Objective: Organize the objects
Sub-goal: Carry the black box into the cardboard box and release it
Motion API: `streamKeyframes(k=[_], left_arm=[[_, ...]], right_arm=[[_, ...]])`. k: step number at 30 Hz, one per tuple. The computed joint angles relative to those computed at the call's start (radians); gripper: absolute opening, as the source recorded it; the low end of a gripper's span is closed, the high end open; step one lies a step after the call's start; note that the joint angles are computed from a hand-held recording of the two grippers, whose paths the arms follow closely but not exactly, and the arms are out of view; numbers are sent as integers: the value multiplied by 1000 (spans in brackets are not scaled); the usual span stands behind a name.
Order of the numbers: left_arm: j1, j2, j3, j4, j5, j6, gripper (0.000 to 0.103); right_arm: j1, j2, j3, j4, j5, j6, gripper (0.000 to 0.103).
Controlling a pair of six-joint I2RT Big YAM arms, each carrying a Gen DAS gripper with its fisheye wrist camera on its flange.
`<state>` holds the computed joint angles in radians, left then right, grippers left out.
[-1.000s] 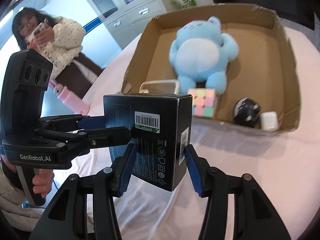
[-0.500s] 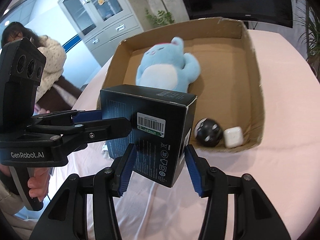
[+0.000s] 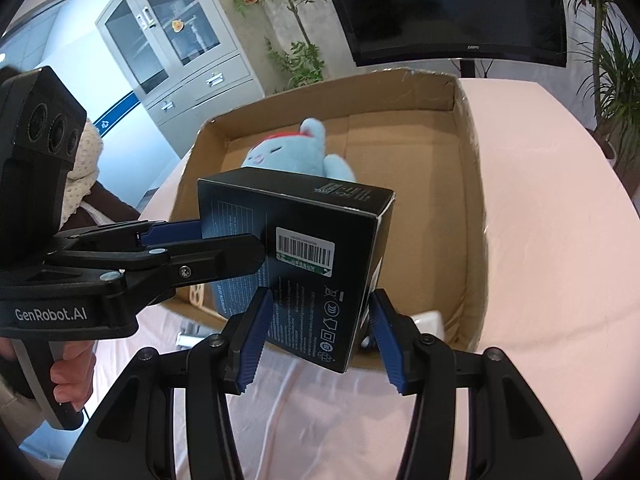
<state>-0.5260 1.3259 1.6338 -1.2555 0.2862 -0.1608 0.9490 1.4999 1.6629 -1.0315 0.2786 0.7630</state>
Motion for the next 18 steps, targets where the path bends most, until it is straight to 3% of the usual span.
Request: streamKeyframes(k=[10,18], left_arm=[[-1,168,135,-7,25,55,51],[-15,252,130,25,52,20,52]], right_arm=[[-84,33,3,2,-26,-32,48],[-124,40,-34,-14,-37,-22,48]])
